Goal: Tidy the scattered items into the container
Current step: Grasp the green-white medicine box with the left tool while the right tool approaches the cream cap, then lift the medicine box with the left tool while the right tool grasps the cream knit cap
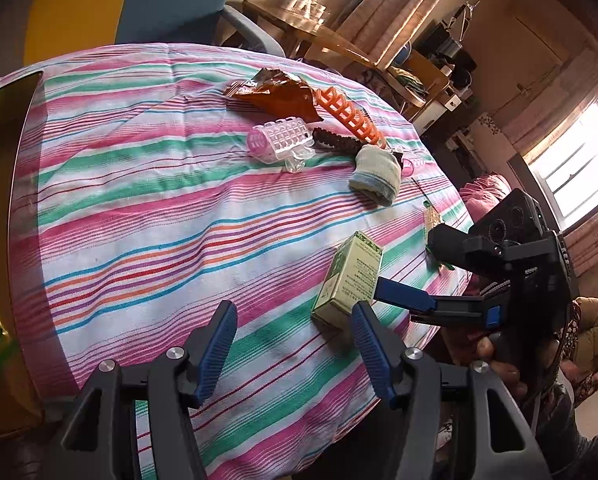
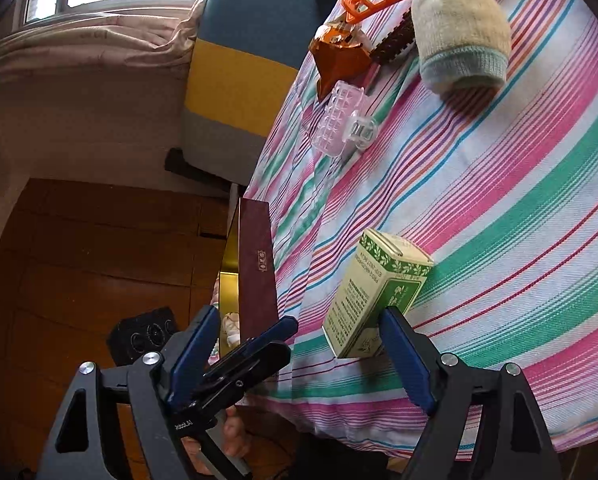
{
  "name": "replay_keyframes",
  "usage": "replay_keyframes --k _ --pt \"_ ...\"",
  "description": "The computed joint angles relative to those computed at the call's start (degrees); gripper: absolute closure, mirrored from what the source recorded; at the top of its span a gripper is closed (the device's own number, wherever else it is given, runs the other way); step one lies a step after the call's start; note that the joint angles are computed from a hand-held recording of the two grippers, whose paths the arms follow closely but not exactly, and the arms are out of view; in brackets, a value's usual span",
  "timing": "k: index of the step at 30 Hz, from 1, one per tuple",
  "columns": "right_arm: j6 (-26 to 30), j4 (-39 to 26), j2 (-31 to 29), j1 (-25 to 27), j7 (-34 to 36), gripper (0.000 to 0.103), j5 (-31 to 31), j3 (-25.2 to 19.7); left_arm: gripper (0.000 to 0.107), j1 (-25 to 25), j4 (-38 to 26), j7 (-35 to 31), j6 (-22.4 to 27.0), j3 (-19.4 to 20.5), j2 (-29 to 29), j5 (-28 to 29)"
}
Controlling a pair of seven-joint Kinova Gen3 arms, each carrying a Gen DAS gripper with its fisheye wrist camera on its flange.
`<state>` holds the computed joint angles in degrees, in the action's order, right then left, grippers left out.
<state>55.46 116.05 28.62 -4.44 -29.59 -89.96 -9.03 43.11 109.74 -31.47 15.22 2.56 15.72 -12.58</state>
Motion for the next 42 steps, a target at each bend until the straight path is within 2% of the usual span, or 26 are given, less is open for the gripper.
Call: replay_keyframes --k 5,12,14,15,18,20,22,25,27,29,31,34,35,36,37,39,42 --pt "-6.47 2.37 -5.75 -0.88 -0.86 0.018 1.02 2.03 0.047 -3.59 -7.98 -9.95 6.26 5.3 4.35 0.38" --pt "-16.37 3.7 -11.66 -1.16 -3.13 0.015 4.53 2.58 0.047 -3.77 -17.18 -19.27 13.73 6.17 10.37 2.48" --pt "-19.75 2.59 -12.9 -2.6 -5.82 0.015 7.79 3.5 0.047 -3.55 -18.81 -20.72 14.86 5.9 11.56 3.04" --pt "-21.16 2.05 -13.49 -4.13 -7.27 0.015 9.5 4.9 0.047 -3.04 -19.38 -20.64 15.36 5.31 12.03 3.15" --pt "-24.66 0.1 -14.87 -11.84 -12.68 0.015 15.79 12.26 0.057 -2.7 -19.71 -20.7 15.33 4.65 12.79 4.04" --pt "-27.87 -1.27 -15.34 -17.15 -16.46 0.015 20.45 16.02 0.07 -1.31 -19.68 -19.91 15.23 3.4 12.93 3.35" --pt "-31.72 -2.71 -15.12 -22.45 -20.39 0.016 25.11 19.72 0.074 0.8 -20.02 -18.27 15.85 1.71 13.18 1.58" --pt "-35.85 -5.36 -13.05 -30.42 -26.3 0.023 32.1 25.89 0.074 2.19 -18.8 -15.32 15.39 0.34 12.38 0.13" --pt "-36.18 -8.09 -10.5 -35.68 -30.96 0.024 36.43 31.03 0.074 2.4 -17.05 -13.09 14.57 -0.12 11.28 -0.22" --pt "-33.43 -11.38 -7.57 -39.73 -35.62 0.024 38.93 36.34 0.074 2.8 -15.2 -10.55 13.75 -0.72 10.11 -0.83" --pt "-31.59 -14.56 -4.61 -41.93 -40.28 0.024 41.43 39.15 0.075 3.47 -13.29 -7.58 13.0 -1.48 8.9 -1.87" --pt "-29.12 -18.7 -1.36 -41.21 -47.27 0.024 47.39 38.21 0.075 4.12 -10.51 -2.94 11.77 -2.18 7.08 -3.37" --pt "-29.36 -18.95 -1.18 -41.77 -48.76 0.027 49.72 38.18 0.075 4.25 -9.67 -1.47 11.36 -2.32 6.55 -3.87" --pt "-29.79 -19.06 -1.0 -42.48 -50.25 0.037 52.05 38.25 0.075 4.38 -8.91 -0.17 10.95 -2.38 6.08 -4.44" --pt "-30.24 -19.15 -0.84 -43.07 -51.7 0.037 54.38 38.18 0.075 4.52 -8.18 1.11 10.56 -2.44 5.61 -5.02" --pt "-31.26 -18.64 -1.72 -41.32 -54.76 0.043 58.47 34.86 0.075 4.45 -7.03 2.92 9.95 -2.11 4.96 -5.89" --pt "-32.83 -16.02 -4.77 -35.66 -57.01 0.044 61.1 26.9 0.075 4.85 -5.73 5.68 8.97 -2.05 4.42 -7.34"
